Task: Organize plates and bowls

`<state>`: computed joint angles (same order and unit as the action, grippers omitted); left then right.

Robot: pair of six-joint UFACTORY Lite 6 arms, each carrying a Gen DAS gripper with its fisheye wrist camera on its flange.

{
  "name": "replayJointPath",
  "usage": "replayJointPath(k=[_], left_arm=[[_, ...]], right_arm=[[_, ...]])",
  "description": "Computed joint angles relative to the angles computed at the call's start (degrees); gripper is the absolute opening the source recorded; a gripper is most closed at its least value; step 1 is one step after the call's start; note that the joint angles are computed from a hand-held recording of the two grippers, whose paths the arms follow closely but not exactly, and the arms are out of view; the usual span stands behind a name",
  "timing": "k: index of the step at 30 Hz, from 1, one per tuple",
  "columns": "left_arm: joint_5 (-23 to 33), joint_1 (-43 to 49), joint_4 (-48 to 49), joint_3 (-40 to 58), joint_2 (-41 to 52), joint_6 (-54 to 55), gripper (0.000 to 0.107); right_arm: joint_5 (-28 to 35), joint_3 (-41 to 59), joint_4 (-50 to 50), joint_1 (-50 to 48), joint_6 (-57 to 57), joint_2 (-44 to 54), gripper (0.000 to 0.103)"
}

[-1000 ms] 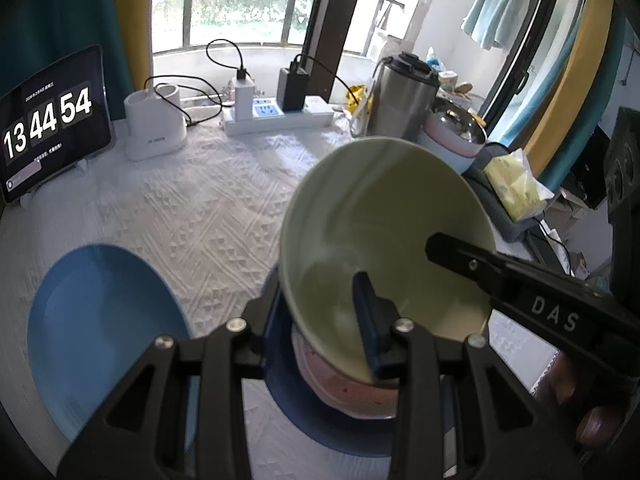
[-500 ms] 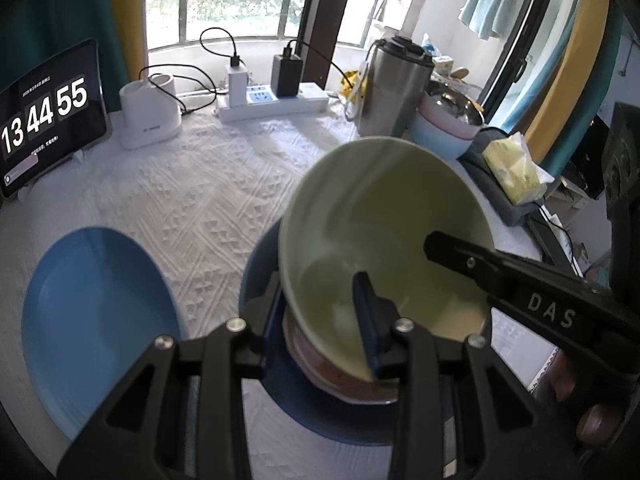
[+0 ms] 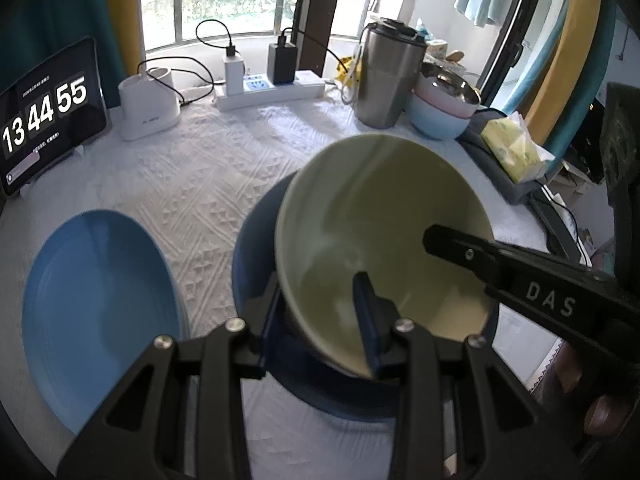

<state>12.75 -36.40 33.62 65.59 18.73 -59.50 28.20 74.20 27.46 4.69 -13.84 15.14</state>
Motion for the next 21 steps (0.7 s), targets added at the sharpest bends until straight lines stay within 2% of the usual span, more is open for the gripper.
replayJointPath(k=[9, 19, 21], left_arm=[[0.86, -1.53, 4.57, -0.59, -0.19, -4.22, 0.035], [4.72, -3.58, 19.66, -0.56, 0.01, -18.19, 0.037], [4.93, -3.31, 19.97, -0.63, -0.21, -18.47, 0.037]], right_arm=[[-0.6, -1.83, -0.13, -0.09, 0.14, -0.77, 0.014], [-1.3, -2.4, -0.6, -0.62, -0.32, -0.78, 0.015], [-1.33, -2.35, -1.12, -0.41, 0.03, -0.8, 0.015]])
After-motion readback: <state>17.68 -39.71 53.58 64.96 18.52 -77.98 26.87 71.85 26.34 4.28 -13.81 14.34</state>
